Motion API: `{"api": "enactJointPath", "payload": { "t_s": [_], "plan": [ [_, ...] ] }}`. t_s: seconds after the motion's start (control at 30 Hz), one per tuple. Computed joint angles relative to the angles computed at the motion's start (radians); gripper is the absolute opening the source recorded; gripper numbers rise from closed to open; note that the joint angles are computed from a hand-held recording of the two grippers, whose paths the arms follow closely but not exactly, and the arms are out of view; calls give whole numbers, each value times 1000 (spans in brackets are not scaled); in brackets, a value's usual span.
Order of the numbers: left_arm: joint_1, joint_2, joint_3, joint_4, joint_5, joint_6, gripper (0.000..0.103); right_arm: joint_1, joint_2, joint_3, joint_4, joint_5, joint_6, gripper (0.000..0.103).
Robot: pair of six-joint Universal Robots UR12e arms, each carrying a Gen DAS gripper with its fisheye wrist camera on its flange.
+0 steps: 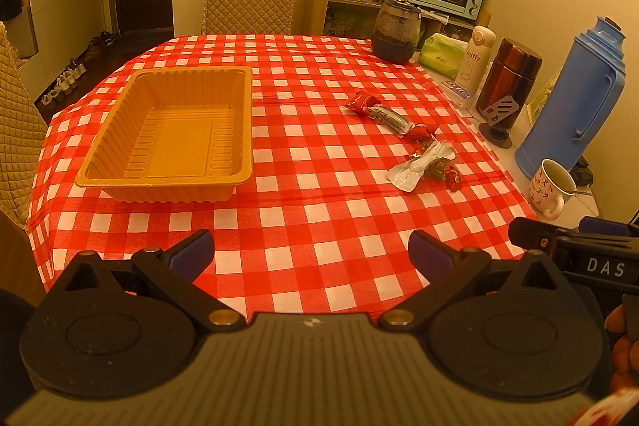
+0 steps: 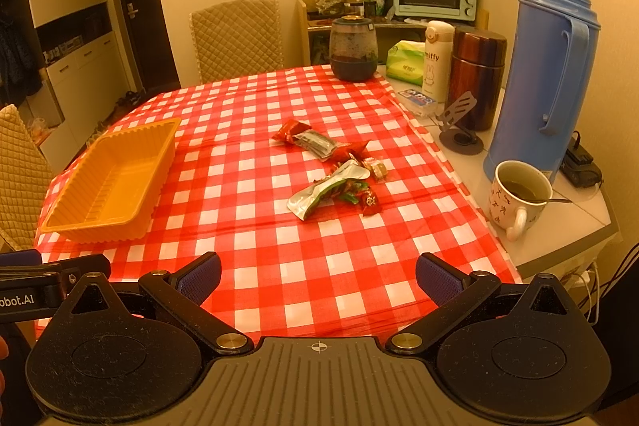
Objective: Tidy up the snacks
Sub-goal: 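Grasp the white-wrapped bar with the left tool while the right tool approaches the snacks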
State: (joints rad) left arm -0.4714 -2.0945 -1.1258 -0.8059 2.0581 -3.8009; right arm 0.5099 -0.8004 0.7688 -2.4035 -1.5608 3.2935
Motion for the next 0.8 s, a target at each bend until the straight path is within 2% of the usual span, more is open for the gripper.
{"api": "enactJointPath", "payload": {
  "t_s": [0.3,0.47,0.57,0.7,0.8],
  "plan": [
    [17,-29,36,38,-32,35,103,-13,10,2,-78,-20,47,103],
    [46,-59,68,70,-100,78,103,-26,44,-54,-72,-34,40,103],
    [67,-87,97,106,-168,125,103,-38,66,-86,-76,-29,22,103],
    [91,-138,160,100,-244,205,102,-54,109,-146,-61,-19,-3,102],
    [107,-183,214,89,-309,269,97,-65,144,-191,-47,-17,-16,102]
  ]
}}
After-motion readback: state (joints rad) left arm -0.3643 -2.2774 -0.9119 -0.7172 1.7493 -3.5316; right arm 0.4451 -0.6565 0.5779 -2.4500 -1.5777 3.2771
